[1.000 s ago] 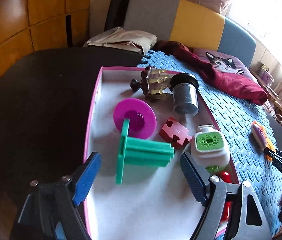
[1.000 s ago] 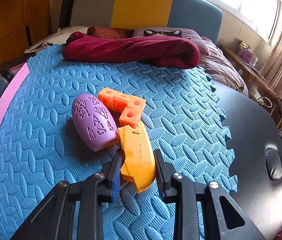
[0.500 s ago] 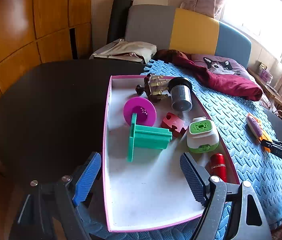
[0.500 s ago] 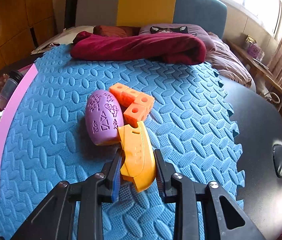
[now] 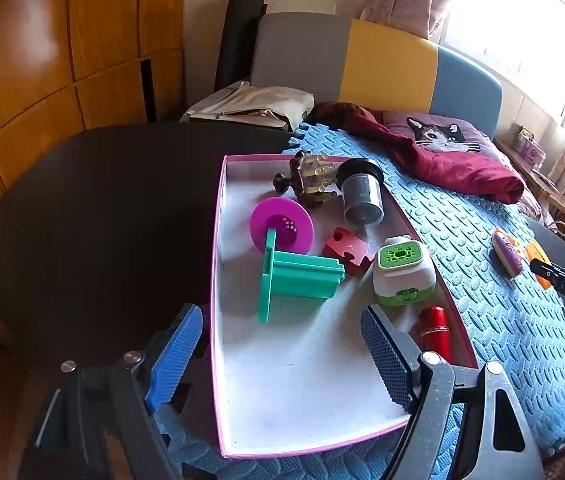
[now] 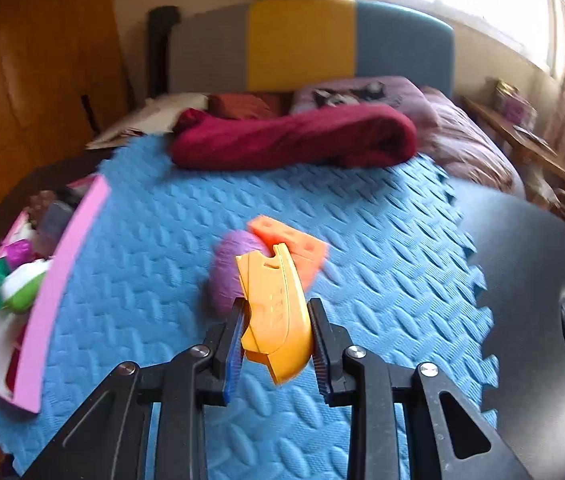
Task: Organize rigid objects
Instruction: 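Carry the yellow curved piece into the tray and open the right tool, then withdraw the right tool to the purple egg toy and grasp it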
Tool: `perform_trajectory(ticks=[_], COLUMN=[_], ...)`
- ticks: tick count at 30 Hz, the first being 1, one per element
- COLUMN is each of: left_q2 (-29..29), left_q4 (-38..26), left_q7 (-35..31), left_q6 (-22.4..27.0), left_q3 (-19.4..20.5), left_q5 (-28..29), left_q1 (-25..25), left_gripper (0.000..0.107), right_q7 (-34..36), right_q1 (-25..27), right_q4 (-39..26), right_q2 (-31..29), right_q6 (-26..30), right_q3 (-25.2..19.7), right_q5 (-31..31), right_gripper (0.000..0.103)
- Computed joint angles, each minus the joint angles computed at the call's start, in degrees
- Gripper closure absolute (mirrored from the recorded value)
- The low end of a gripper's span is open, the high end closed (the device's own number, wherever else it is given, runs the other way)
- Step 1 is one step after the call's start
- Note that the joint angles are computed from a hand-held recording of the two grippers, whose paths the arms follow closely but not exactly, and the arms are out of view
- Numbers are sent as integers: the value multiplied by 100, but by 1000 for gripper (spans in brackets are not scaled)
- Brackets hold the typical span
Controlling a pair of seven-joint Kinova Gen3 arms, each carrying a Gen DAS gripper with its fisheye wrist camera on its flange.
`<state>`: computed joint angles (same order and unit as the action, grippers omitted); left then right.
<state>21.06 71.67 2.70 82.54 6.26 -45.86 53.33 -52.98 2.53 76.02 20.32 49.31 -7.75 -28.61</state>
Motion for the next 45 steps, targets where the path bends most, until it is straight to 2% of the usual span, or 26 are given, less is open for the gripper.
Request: perform_trajectory(ticks=[4,8,13,18,24,28,31,35,37,40,45], left_q2=[-20,-54,-116,-261,-481,-553,-573,-522,-488,-455,-422], left_q4=[14,62,144,353,645,781,852,806,766,709,641], left_q7=[7,51,218,515,930,1082,1137,1064,1008,948,895], left_q6=[69,83,150,238,401,425,368,365,375,409,479], left_q3=[4,16,23,67,195,308,370,404,406,390,360], left_q5=[5,-7,-80,-148,-230,-215,-192,-214,-247,-255,-279], left_q1=[12,5,22,-5,-98,-189,-238,-248,-227,-193,-139], left_gripper=[25,25,25,25,25,25,25,25,25,25,25], right_q7=[427,705,1158,1315,1182,575,207,-60,-70,30,296], right_q1=[166,46,-242,-786,-1516,-2046,-2428,-2367,-2274,-2080,-1790], right_q4=[29,167,421,408,202,-78,-49,65,37,111,317], right_q2=[-51,-183,-428,-502,-357,-39,24,-3,23,8,-197], right_q6=[318,520,730,994,1270,1282,960,700,759,805,780], right_q3=[-229,-310,-431,-478,-505,-532,-350,-442,-487,-558,-587], right_q5=[-474,-796,-1265,-1336,-797,-28,457,535,476,251,-149], right_gripper=[74,74,74,74,74,74,72,72,67,60,59])
